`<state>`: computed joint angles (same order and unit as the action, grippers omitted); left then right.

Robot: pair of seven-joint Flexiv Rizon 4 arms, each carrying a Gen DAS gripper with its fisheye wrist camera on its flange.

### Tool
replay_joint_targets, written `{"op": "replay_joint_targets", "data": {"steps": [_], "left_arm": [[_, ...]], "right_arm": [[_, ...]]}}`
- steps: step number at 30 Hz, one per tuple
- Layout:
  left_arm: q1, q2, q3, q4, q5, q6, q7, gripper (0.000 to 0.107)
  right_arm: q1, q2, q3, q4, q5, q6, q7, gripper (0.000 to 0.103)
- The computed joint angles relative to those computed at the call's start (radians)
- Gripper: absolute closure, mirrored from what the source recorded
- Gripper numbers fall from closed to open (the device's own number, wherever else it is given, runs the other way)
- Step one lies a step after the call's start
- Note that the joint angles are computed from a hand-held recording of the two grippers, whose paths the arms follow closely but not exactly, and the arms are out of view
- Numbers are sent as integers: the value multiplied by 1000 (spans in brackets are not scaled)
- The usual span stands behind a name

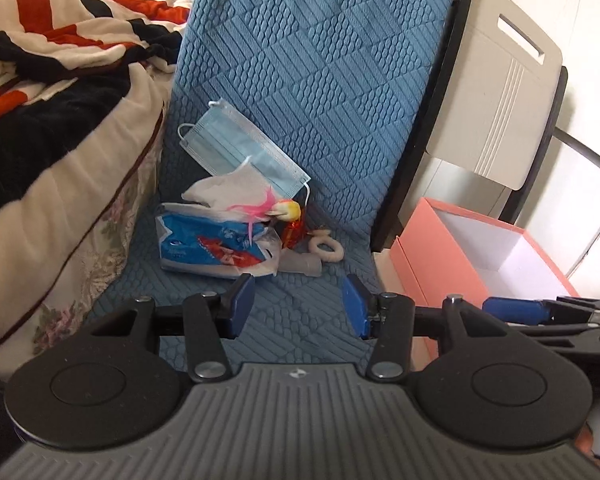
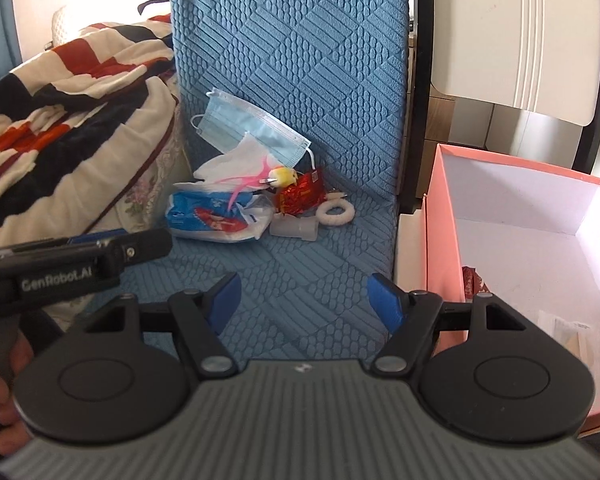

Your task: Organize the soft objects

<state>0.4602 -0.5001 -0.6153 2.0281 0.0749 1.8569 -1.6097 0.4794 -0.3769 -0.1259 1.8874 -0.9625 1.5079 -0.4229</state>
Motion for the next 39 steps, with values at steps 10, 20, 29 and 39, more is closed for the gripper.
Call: {"op": "replay_joint_targets", "data": {"steps": [10,20,29,39], "left_arm": [[-75,-90,40,-134,-59,-41,41,52],[-161,-163,114,-273,-147,-85,130,52],[-207,-224,157,-371,-227,-148,189,52],[-252,-277,188,-468,-357,-235,251,52]], "right_arm": [[41,-91,-102,-72,-61,64,63,31],[-4,-184,-12,-193,116,10,-181,31],[-46,-263,88,-314,293,-40,-403,31],[-77,-376,162,-477,458,-107,-604,31]]}}
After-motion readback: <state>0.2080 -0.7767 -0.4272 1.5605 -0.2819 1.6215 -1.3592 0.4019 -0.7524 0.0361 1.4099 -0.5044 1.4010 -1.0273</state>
